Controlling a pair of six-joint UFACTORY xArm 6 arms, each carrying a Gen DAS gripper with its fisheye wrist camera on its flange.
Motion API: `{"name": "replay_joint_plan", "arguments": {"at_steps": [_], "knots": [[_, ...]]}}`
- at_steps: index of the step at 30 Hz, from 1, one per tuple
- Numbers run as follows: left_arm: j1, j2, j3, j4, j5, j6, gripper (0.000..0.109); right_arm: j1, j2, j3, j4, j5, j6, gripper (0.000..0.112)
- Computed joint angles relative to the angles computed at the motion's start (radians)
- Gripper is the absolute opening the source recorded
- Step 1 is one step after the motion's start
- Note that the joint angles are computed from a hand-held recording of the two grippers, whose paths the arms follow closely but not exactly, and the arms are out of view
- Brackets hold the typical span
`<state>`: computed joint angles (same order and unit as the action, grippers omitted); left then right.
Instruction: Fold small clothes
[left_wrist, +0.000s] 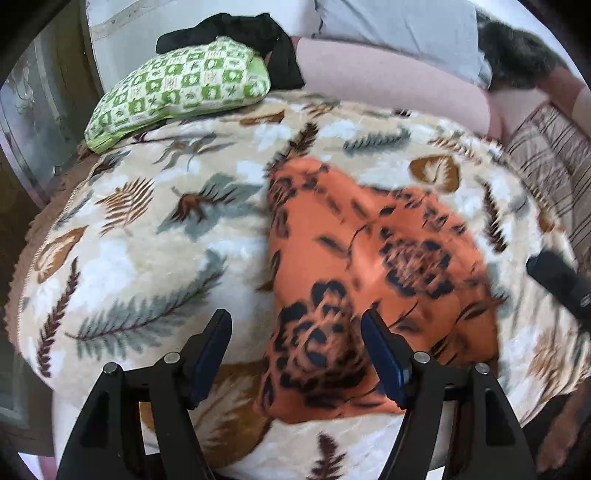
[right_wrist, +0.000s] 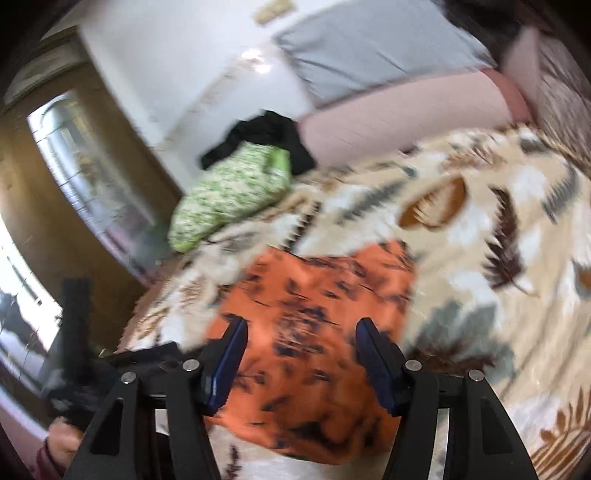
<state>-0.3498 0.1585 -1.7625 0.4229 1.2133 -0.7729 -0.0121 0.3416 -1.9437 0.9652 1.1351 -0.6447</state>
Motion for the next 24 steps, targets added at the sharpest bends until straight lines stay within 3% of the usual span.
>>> {"name": "replay_joint_plan", "arguments": {"at_steps": [2,4,6,8,10,12,14,18,22,24], "knots": [[0.016,-0.004,0.033,-0.032,0.004,-0.005,0.073,-0.001,0.017,-0.030,0.031,0.090,0.020,0.051],[0.040,-0.010,0.079,-0.079,-0.012,-0.020,0.076,0.009,0.046,-0.044,0.014,0.145,0.075,0.051],[0.068,-0.036,0.153,-0.135,-0.083,-0.030,0.080,0.029,0.105,-0.071,-0.072,0.198,0.179,0.049],[0.075,-0.048,0.164,-0.159,-0.095,-0.044,0.080,0.042,0.111,-0.023,-0.121,0.162,0.196,0.032],[0.062,-0.052,0.135,-0.134,-0.061,-0.047,0.080,0.034,0.091,-0.014,-0.123,0.163,0.172,0.032],[0.016,-0.057,0.088,-0.020,-0.005,-0.079,0.080,0.034,0.078,-0.051,-0.177,0.180,0.203,0.032],[-0.031,-0.071,0.055,0.080,0.024,-0.106,0.080,0.044,0.013,-0.019,-0.230,0.118,0.174,0.032],[-0.158,-0.068,-0.062,0.342,0.168,-0.159,0.080,0.053,-0.134,0.076,-0.313,-0.037,0.086,0.032],[-0.252,-0.071,-0.151,0.486,0.257,-0.183,0.080,0.065,-0.260,0.158,-0.392,-0.195,0.061,0.033],[-0.285,-0.081,-0.173,0.527,0.282,-0.200,0.081,0.033,-0.311,0.182,-0.364,-0.204,0.034,0.037]]}}
